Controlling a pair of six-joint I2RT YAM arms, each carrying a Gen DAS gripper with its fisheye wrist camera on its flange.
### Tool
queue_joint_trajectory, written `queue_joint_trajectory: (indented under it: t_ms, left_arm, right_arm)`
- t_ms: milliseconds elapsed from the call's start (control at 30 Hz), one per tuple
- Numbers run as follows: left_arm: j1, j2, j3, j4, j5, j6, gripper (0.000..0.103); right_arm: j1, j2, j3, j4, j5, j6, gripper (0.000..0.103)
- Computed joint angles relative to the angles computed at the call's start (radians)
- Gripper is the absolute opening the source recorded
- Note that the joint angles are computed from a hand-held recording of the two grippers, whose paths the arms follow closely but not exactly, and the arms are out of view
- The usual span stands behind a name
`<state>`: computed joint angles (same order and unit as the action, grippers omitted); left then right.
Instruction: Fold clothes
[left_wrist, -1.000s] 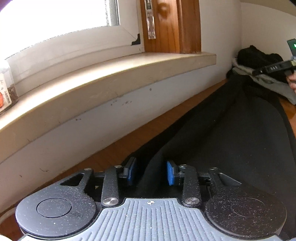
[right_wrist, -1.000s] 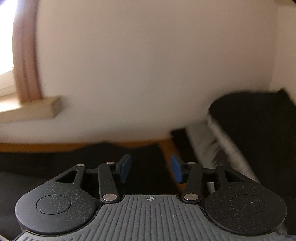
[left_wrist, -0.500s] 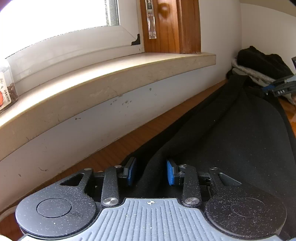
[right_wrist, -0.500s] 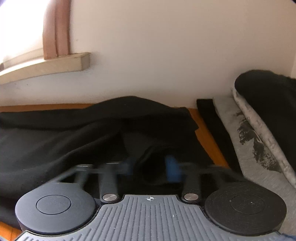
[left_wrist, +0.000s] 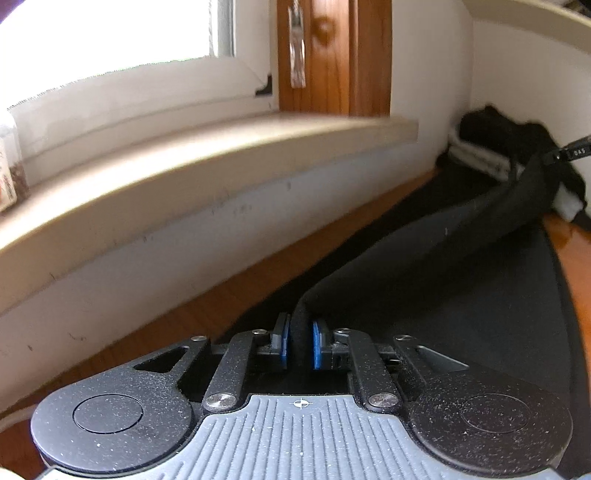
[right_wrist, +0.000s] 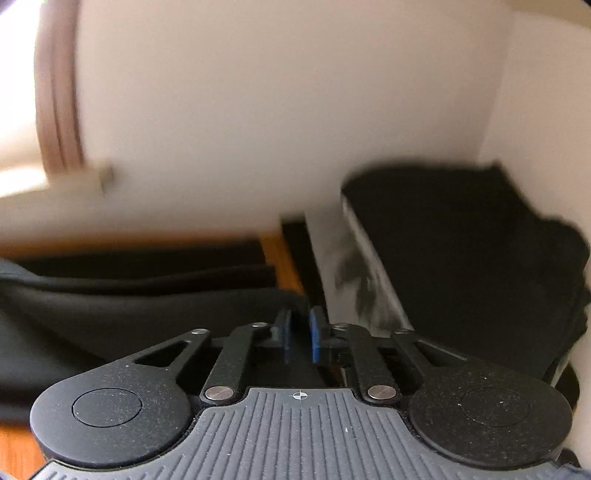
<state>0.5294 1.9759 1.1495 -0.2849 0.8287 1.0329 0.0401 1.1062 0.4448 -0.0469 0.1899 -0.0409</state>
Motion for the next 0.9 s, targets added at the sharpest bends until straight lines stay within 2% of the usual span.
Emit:
queue_joint_trajectory:
  t_ms: [167, 333, 500, 600, 667, 700, 733, 800, 833, 900]
  left_arm:
    - [-0.003, 0.002, 0.003, 0.008, -0.005, -0.016, 0.019]
    - [-0.003, -0.005, -0.012, 0.031, -0.008, -0.016, 0.019]
    - [-0.003, -0.010, -0.021, 0.045, -0.011, -0.015, 0.019]
    - [-0.004, -0.008, -0.019, 0.045, -0.011, -0.016, 0.019]
    - [-0.005, -0.009, -0.022, 0.050, -0.012, -0.017, 0.019]
    - [-0.005, -0.010, -0.024, 0.053, -0.013, -0.017, 0.019]
    - [-0.006, -0.012, -0.028, 0.058, -0.014, -0.018, 0.019]
    - [-0.007, -0.015, -0.035, 0.068, -0.016, -0.017, 0.019]
    - [-0.007, -0.017, -0.039, 0.074, -0.016, -0.016, 0.019]
    - [-0.006, -0.020, -0.044, 0.079, -0.017, -0.014, 0.019]
  right_arm:
    - [0.005, 0.090, -0.028, 0.172, -0.050, 0.074, 0.042]
    - [0.061, 0.299, 0.056, 0.270, -0.075, 0.082, 0.045]
    - [0.047, 0.521, 0.123, 0.400, -0.092, 0.077, 0.051]
    - [-0.006, 0.591, 0.130, 0.482, -0.147, 0.151, 0.054]
    - [-0.025, 0.614, 0.112, 0.548, -0.184, 0.169, 0.049]
    - [-0.030, 0.623, 0.103, 0.575, -0.199, 0.163, 0.043]
    - [-0.025, 0.630, 0.096, 0.593, -0.193, 0.147, 0.027]
    - [-0.008, 0.625, 0.060, 0.657, -0.163, 0.104, 0.019]
    - [0.001, 0.616, 0.025, 0.724, -0.144, 0.084, 0.015]
    - [0.036, 0.596, -0.036, 0.849, -0.062, 0.063, 0.012]
